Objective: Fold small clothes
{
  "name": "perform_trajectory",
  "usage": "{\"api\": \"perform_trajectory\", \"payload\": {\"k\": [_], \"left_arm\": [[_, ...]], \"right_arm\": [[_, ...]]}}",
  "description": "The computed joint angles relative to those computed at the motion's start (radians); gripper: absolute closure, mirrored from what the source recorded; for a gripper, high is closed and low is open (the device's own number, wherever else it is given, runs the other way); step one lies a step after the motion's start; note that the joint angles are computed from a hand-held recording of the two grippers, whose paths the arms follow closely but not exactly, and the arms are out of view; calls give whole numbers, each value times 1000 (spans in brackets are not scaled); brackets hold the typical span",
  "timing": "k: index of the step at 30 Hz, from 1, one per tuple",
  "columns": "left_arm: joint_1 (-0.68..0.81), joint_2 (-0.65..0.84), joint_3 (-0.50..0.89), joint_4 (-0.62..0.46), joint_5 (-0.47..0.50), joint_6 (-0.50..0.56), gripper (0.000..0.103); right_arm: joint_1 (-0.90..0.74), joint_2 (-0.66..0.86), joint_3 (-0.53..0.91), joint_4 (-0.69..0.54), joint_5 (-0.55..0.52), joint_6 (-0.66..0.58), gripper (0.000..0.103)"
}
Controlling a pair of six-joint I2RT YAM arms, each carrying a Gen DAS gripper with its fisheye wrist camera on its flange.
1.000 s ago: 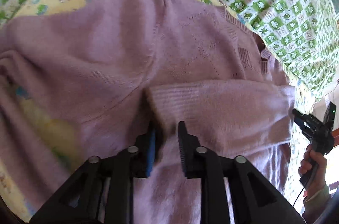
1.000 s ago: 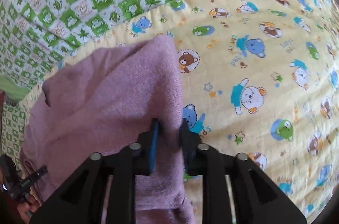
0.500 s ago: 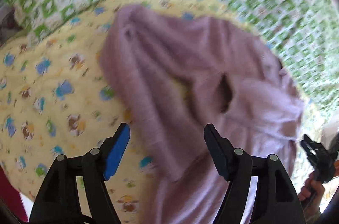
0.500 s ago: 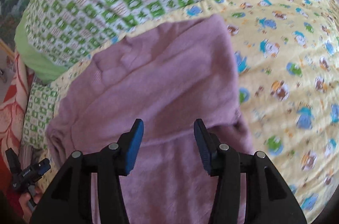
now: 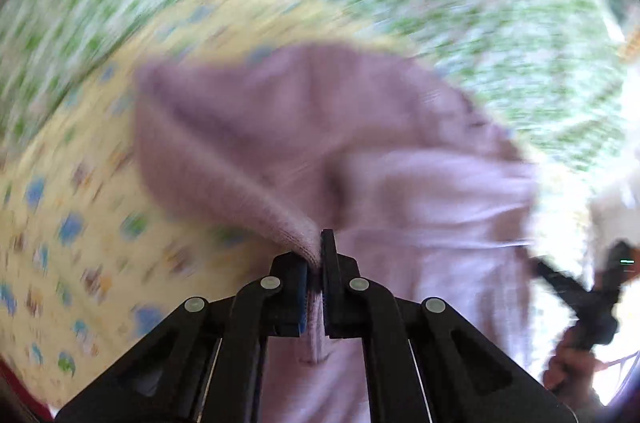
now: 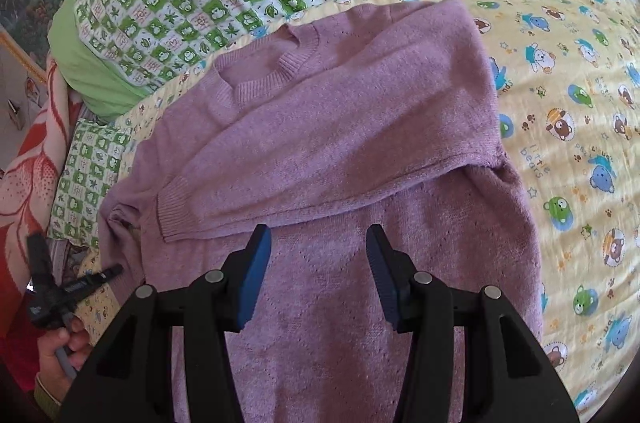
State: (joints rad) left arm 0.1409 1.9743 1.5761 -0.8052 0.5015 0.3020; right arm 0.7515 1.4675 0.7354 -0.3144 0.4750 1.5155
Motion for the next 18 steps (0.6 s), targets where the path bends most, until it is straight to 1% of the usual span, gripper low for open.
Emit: {"api": "perform_trajectory", "payload": {"k": [2, 3, 6, 10, 12, 14, 15, 16, 17, 18], "left_arm": [[-69, -38, 34, -23, 48, -8, 100], [-136, -50, 67, -30, 74, -26, 100], [-272, -39, 128, -22, 105, -73, 100], [-443, 109, 271, -24, 79, -125, 99], [-500, 189, 322, -38, 48, -129, 99], [-539, 248, 341, -34, 15, -125, 98], [-556, 291, 367, -52, -3, -121, 97], [-562, 308, 376, -66, -10, -118, 94], [-565, 310, 364, -63, -9, -119, 91], [-554, 283, 310, -41, 5, -110, 90]], "right_arm": [[9, -20, -23, 7, 7, 23, 52], [14, -30, -34, 7, 11, 34, 52], [25, -64, -63, -5, 22, 68, 52], [40, -125, -104, -41, 46, 119, 52], [51, -153, -121, -67, 61, 147, 52], [59, -177, -140, -85, 69, 172, 52], [60, -185, -147, -90, 70, 179, 52], [60, -192, -156, -93, 69, 185, 52], [56, -198, -164, -93, 66, 188, 52], [52, -204, -173, -90, 63, 189, 52]]}}
